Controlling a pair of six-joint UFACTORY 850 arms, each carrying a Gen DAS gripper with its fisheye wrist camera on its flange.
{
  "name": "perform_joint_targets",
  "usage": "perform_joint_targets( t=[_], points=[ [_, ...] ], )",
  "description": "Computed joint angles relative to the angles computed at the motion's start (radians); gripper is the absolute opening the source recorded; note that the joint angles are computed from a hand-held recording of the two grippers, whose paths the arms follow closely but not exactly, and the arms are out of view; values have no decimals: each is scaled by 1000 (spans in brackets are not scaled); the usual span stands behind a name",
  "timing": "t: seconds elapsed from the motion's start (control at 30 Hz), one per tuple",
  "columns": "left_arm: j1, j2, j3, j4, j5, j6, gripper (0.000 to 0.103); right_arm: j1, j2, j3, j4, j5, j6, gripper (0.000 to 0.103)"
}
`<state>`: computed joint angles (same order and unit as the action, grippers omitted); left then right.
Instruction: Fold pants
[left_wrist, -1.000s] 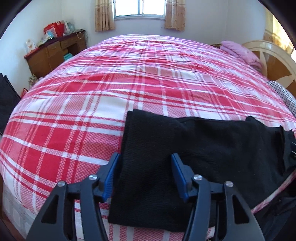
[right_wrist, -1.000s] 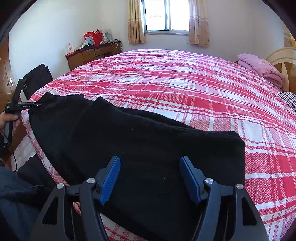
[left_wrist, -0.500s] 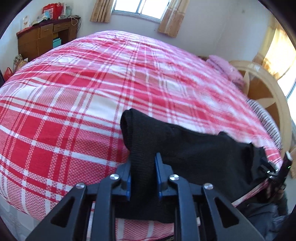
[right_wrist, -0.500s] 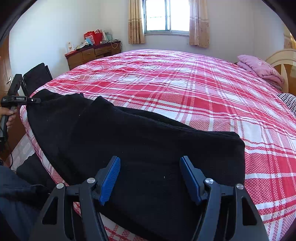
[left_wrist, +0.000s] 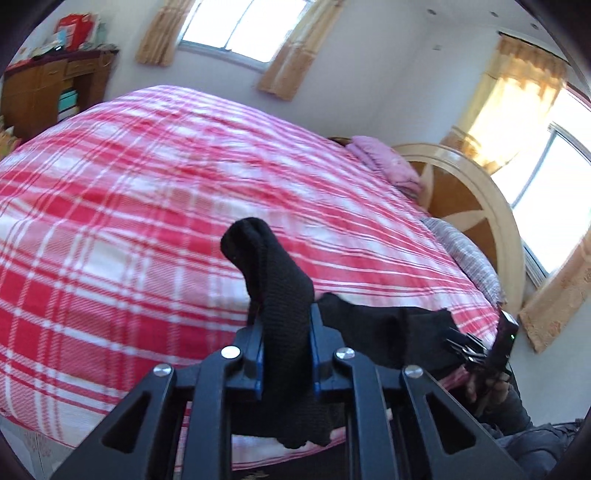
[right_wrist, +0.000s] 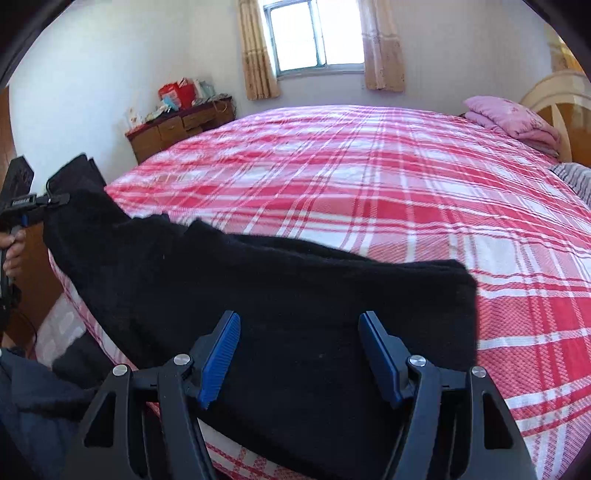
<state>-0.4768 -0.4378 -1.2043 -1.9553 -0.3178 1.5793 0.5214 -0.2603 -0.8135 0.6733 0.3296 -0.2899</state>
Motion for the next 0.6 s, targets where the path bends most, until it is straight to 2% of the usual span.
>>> perform_joint_targets(
  t=[0.17,0.37,0.6],
  points=[
    [-40,-1,-44,52,-26,-23,18,-11,49,35,-67,66,102,68],
    [-89,-35,-145,176,-73,-113,18,-20,80,46,17,95,40,68],
    [-163,-166,-370,518,-86,-398,18,-45,114,69,35,114,55,68]
  ],
)
